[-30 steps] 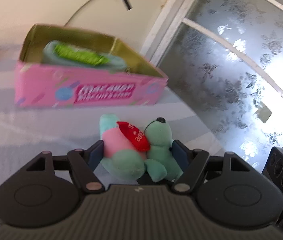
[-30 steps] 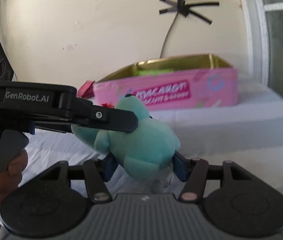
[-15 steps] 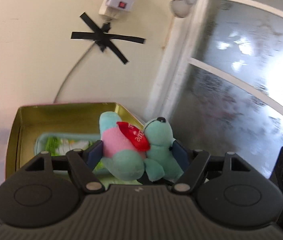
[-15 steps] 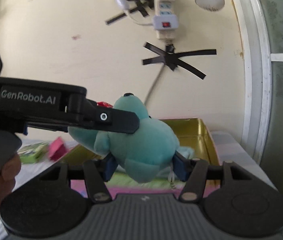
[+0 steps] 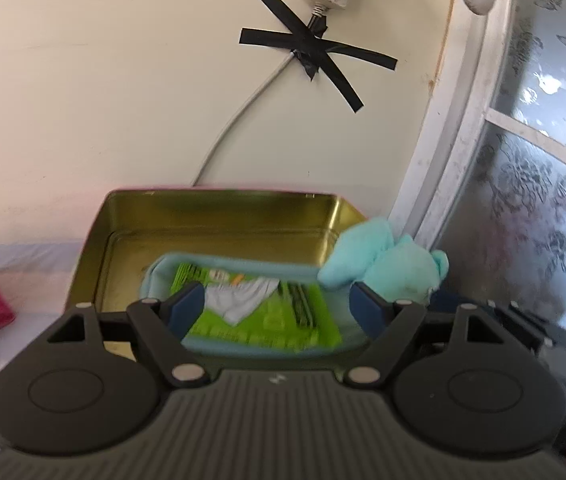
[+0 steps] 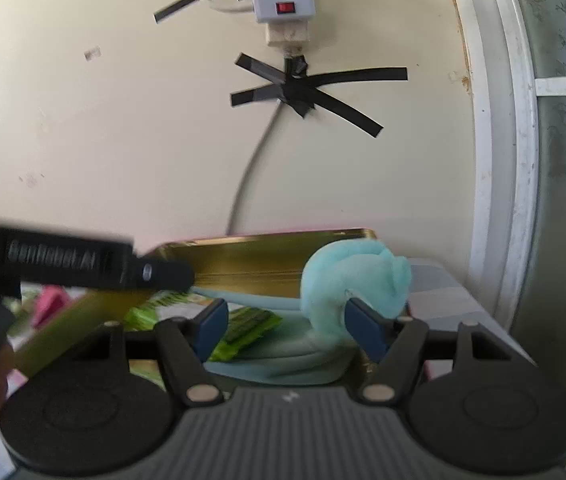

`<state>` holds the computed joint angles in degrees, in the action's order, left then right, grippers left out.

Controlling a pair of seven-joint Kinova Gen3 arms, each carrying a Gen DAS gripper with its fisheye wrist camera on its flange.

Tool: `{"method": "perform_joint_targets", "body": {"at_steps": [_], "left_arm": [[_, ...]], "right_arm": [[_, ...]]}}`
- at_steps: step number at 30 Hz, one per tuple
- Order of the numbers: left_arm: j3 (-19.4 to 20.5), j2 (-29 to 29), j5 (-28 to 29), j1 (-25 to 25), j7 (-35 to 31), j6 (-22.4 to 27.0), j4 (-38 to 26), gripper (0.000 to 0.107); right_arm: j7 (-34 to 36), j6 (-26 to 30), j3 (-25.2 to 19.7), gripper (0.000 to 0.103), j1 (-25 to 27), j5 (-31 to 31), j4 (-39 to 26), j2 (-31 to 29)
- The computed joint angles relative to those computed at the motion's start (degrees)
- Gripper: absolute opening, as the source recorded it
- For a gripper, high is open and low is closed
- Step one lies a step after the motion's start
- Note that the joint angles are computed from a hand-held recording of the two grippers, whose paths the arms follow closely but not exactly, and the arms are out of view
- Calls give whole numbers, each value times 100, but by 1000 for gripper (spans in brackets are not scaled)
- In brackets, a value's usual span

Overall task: Organize objects
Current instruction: 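Lower the elephant into the pink tin and open both grippers, then withdraw both grippers from the tin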

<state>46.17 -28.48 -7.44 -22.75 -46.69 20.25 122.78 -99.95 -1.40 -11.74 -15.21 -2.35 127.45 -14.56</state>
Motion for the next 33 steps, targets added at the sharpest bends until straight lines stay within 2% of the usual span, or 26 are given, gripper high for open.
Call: {"method": "perform_joint_targets", "body": {"at_steps": [7, 10, 14, 18, 24, 29, 33], "left_arm": [[-506, -844, 250, 899, -71, 663, 213, 83], [-718, -1303, 454, 1294, -107, 873, 405, 88], [-659, -1839, 656, 1374, -161, 1294, 548, 88], [-592, -2296, 844, 1295, -219, 1822, 621, 88], [-500, -2912, 1017, 1094, -475, 2491, 713, 88], [-677, -3297, 1293, 1145, -683, 2783, 870, 88], [-752, -3461, 1414, 1110, -902, 2893, 937, 88]], "right_arm": [[-543, -148, -377, 69, 88, -438, 754, -937], [-980, -370, -925, 69, 515, -799, 1283, -1575], [-1544, -414, -1247, 70, 623, -1061, 1777, -2308], [-1812, 285, -1467, 70, 713, -963, 1708, -2743], [-2195, 839, -1609, 70, 574, -890, 1598, -2935], [-2499, 982, -2213, 70, 921, -850, 1515, -3130], [-2712, 1103, -2484, 70, 1080, -846, 1435, -3286]]}}
